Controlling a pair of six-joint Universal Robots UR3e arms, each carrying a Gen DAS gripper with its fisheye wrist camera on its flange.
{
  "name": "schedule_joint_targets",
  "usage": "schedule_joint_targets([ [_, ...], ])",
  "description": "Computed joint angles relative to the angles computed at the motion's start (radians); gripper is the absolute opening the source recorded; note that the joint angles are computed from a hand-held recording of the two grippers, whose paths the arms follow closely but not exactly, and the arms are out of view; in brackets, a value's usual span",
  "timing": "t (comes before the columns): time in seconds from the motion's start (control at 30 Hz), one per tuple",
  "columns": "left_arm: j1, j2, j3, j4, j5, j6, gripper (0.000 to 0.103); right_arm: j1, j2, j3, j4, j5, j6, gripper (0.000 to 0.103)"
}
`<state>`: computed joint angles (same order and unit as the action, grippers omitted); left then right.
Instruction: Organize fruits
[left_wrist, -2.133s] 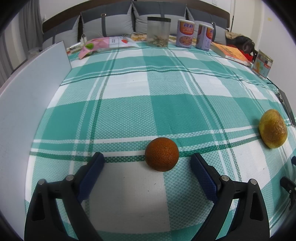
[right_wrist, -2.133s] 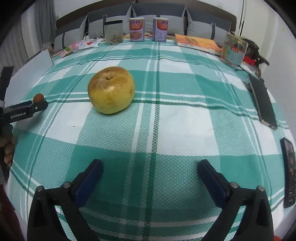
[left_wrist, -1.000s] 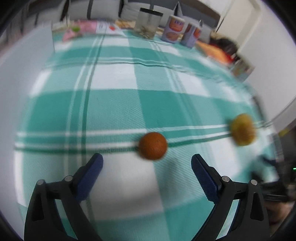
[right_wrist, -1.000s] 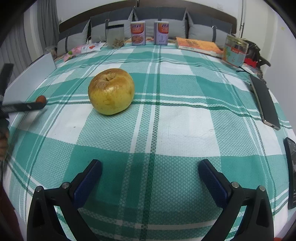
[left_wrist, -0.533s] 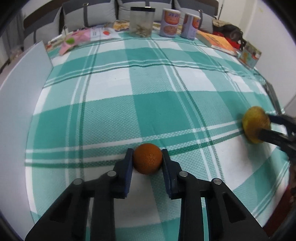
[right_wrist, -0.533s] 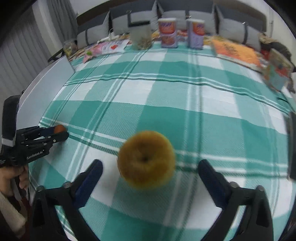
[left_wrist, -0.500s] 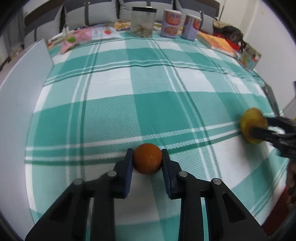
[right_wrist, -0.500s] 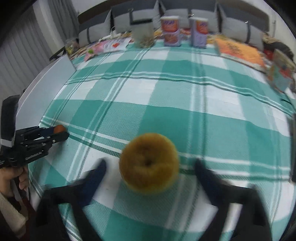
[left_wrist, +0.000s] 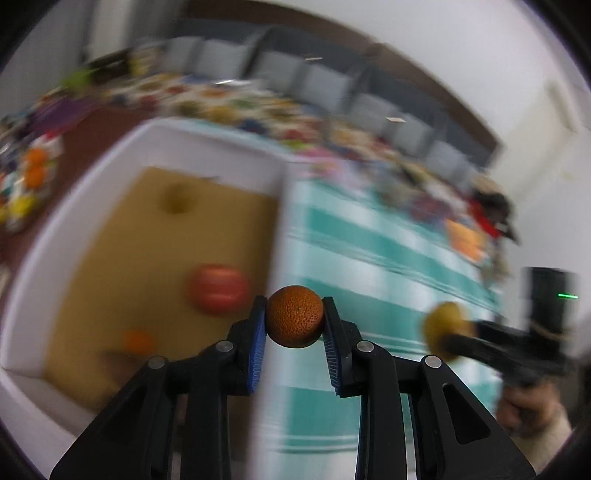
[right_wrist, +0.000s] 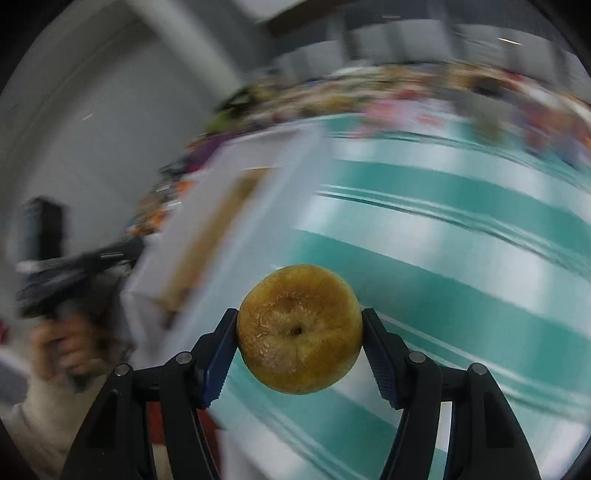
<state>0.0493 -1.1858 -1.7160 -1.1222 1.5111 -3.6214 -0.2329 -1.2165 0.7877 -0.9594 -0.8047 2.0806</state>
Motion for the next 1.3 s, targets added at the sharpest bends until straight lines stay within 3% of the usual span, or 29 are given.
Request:
schedule_joint_targets([
  [0.13,0.275,0.06,-0.17,-0.038,-0.068,0.152,0.028,0.31,0.043,-0.023,-0.173,-0.029,0.174,0.065],
  [0.3,0.403,-0.001,-0.258,-0.04,-0.068,0.238,0.031,0.63,0.254,-0.165,-0.4,-0.26,0.395,0.065],
  [0.43,0.397,-0.005,-0.278,-0.04,0.0,0.23,0.07,0.722,0.336,-0.161,-0.552,-0.397,0.503,0.067],
  [0.53,0.367,0.047,-0.272,-0.043,0.054,0.236,0.073,0.706,0.317,-0.124,-0.59,-0.36,0.537,0.073],
  [0.6,0.331,0.109,-0.271,-0.048,0.122,0.256,0.077,0.674,0.278,-0.11,-0.593,-0.328,0.545,0.088],
  [0.7,0.184,0.163,-0.235,-0.029,0.287,0.182,0.088,0.661,0.203,-0.074,-0.651,-0.389,0.544,0.103],
  [0.8,-0.034,0.132,-0.145,-0.086,0.5,0.016,0.091,0.625,0.069,0.038,-0.686,-0.423,0.515,0.103],
  [0.83,-0.069,0.146,-0.122,-0.117,0.508,-0.042,0.091,0.61,0.016,0.093,-0.712,-0.436,0.513,0.103],
  [0.9,-0.038,0.246,-0.134,-0.15,0.381,-0.09,0.091,0.584,-0.072,0.181,-0.749,-0.446,0.51,0.103],
  [0.97,0.011,0.329,-0.148,-0.212,0.318,-0.147,0.092,0.557,-0.167,0.283,-0.789,-0.449,0.513,0.103],
  [1.07,0.179,0.462,-0.16,-0.349,0.173,-0.097,0.091,0.556,-0.256,0.365,-0.825,-0.48,0.545,0.103],
  [1.13,0.153,0.454,-0.135,-0.422,0.219,-0.13,0.091,0.576,-0.278,0.37,-0.822,-0.498,0.573,0.103],
  [1.2,0.004,0.39,-0.095,-0.488,0.377,-0.272,0.091,0.601,-0.289,0.369,-0.819,-0.511,0.592,0.103],
  [1.3,-0.136,0.328,-0.052,-0.548,0.5,-0.368,0.091,0.643,-0.287,0.368,-0.828,-0.554,0.618,0.103],
])
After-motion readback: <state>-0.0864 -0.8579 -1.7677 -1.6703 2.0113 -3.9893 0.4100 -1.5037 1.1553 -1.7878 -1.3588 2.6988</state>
